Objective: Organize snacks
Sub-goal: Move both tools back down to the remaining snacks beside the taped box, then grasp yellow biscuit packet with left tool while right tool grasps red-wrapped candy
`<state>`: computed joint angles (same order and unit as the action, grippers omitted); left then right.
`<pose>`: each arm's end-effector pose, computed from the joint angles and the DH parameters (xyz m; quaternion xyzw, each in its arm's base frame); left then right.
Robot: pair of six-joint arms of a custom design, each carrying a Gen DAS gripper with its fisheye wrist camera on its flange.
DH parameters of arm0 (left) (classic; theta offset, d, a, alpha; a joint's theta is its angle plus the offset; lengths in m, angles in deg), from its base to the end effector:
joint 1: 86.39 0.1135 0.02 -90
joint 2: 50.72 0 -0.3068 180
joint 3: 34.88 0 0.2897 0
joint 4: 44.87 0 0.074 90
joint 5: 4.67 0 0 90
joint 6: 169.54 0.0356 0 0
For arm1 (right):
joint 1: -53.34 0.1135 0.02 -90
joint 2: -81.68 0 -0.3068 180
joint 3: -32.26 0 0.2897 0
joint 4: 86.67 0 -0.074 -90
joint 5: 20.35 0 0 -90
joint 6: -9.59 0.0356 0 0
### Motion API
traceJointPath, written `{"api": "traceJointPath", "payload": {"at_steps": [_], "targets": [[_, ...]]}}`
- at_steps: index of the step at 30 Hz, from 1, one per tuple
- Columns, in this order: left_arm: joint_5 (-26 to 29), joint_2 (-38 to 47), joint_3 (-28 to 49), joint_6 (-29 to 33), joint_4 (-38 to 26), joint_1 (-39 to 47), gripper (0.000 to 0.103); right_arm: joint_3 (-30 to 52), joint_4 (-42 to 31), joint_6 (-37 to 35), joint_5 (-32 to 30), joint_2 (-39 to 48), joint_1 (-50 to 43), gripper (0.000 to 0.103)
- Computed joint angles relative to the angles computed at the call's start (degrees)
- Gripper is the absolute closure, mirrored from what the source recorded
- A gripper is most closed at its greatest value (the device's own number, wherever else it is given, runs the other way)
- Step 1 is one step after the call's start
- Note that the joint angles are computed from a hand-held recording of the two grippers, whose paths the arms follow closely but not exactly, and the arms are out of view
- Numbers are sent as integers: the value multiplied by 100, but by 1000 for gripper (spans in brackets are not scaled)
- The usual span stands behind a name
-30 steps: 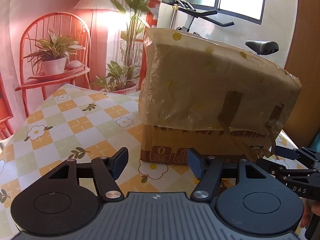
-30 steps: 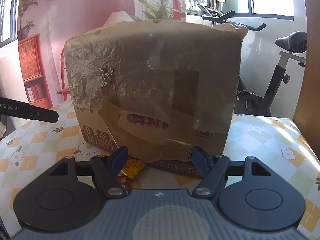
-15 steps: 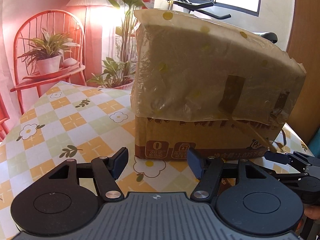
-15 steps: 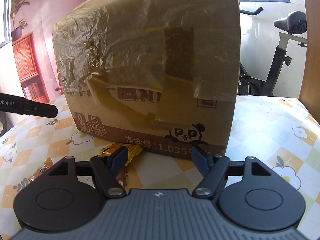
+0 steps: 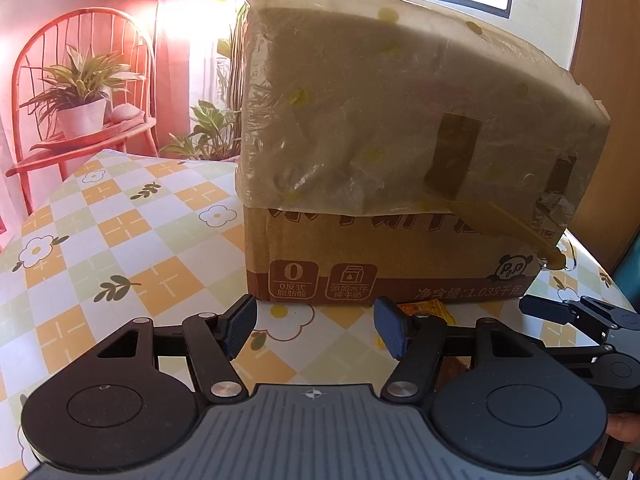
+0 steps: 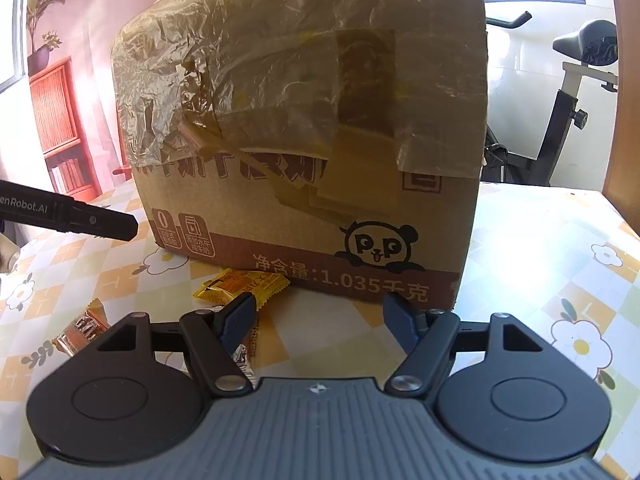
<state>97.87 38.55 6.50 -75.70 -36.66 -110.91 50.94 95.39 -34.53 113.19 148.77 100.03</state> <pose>0.2643 -0.1291 0.1359 0.2654 0.8609 -0.1731 0.3980 0.1288 0.1009 0.1072 0.1318 0.8631 0.0116 0.4875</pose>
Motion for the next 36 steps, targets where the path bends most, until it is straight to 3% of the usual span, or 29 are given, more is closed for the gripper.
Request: {"api": "traceJointPath", "payload": {"at_steps": [20,27,36], "targets": [[404,483,289,-45,-434,-310,48,-88,83,25,-307,-97,-239,30],[473,218,-93,-27,-378,20,48,114,-245,-311,-704,-146,-325,30],[516,125,-198,-227,-202,100,48,746,-270,-1147,-1656,478,-644,31]]}}
